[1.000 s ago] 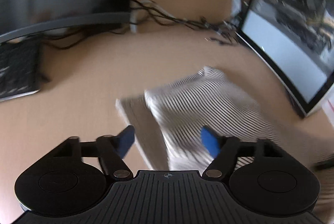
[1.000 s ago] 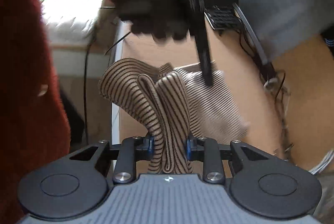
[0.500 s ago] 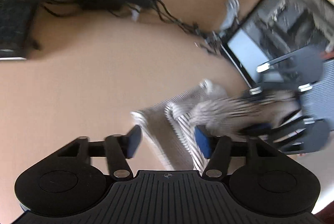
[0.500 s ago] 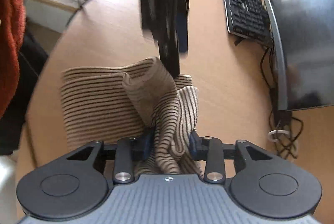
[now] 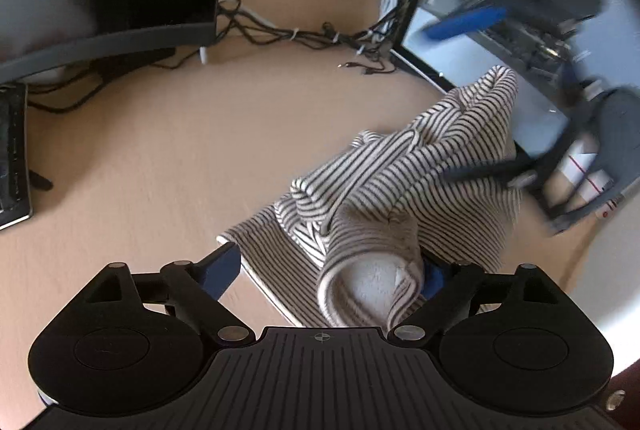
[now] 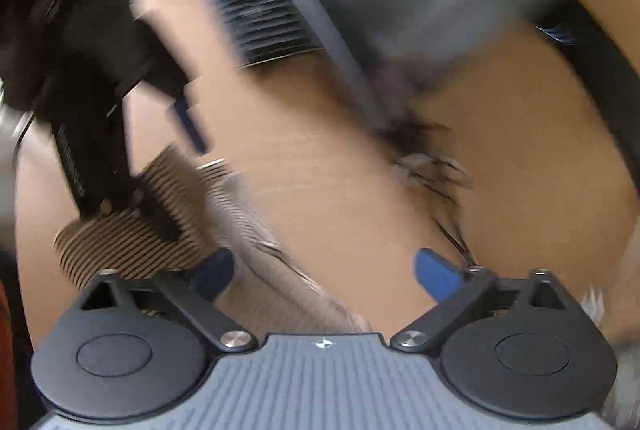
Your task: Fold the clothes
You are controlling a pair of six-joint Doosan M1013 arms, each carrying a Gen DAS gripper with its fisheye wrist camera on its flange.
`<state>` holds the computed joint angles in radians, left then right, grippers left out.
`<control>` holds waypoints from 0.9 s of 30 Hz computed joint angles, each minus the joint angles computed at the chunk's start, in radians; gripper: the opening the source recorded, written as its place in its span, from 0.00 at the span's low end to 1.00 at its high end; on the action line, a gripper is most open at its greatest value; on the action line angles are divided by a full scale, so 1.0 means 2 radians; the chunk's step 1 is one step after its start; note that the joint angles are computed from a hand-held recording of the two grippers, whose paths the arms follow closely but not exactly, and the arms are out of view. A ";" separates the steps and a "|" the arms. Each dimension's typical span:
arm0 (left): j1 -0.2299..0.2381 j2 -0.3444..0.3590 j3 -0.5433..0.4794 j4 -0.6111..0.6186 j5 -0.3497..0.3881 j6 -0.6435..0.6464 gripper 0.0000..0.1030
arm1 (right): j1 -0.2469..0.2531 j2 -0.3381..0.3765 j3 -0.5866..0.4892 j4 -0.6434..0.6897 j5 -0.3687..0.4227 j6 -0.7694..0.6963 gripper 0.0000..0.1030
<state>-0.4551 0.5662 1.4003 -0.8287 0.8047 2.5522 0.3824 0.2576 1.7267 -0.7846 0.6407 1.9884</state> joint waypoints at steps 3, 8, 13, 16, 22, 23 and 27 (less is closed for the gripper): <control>-0.006 0.002 -0.004 0.020 -0.014 -0.018 0.94 | -0.003 0.004 0.021 -0.089 0.010 0.138 1.00; -0.009 0.008 -0.013 0.071 -0.014 -0.092 0.94 | -0.026 0.038 0.026 -0.096 0.020 0.262 1.00; -0.012 0.016 -0.030 0.105 -0.005 -0.137 0.97 | -0.025 0.046 0.036 -0.147 0.011 0.357 1.00; -0.016 0.010 -0.028 0.119 -0.018 -0.129 0.96 | -0.025 0.052 0.030 -0.148 0.014 0.374 1.00; -0.014 0.002 -0.038 0.057 -0.006 -0.029 0.92 | -0.010 0.055 0.027 -0.158 0.055 0.407 1.00; -0.016 0.005 -0.044 0.056 -0.001 -0.018 0.92 | -0.007 0.055 0.025 -0.156 0.064 0.403 1.00; -0.030 0.036 -0.079 0.092 0.029 -0.041 0.89 | -0.015 0.043 0.018 -0.097 0.057 0.372 1.00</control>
<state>-0.5142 0.6376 1.2416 -0.6447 0.8634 2.4693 0.3527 0.3433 1.7632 -0.9782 0.7557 2.7315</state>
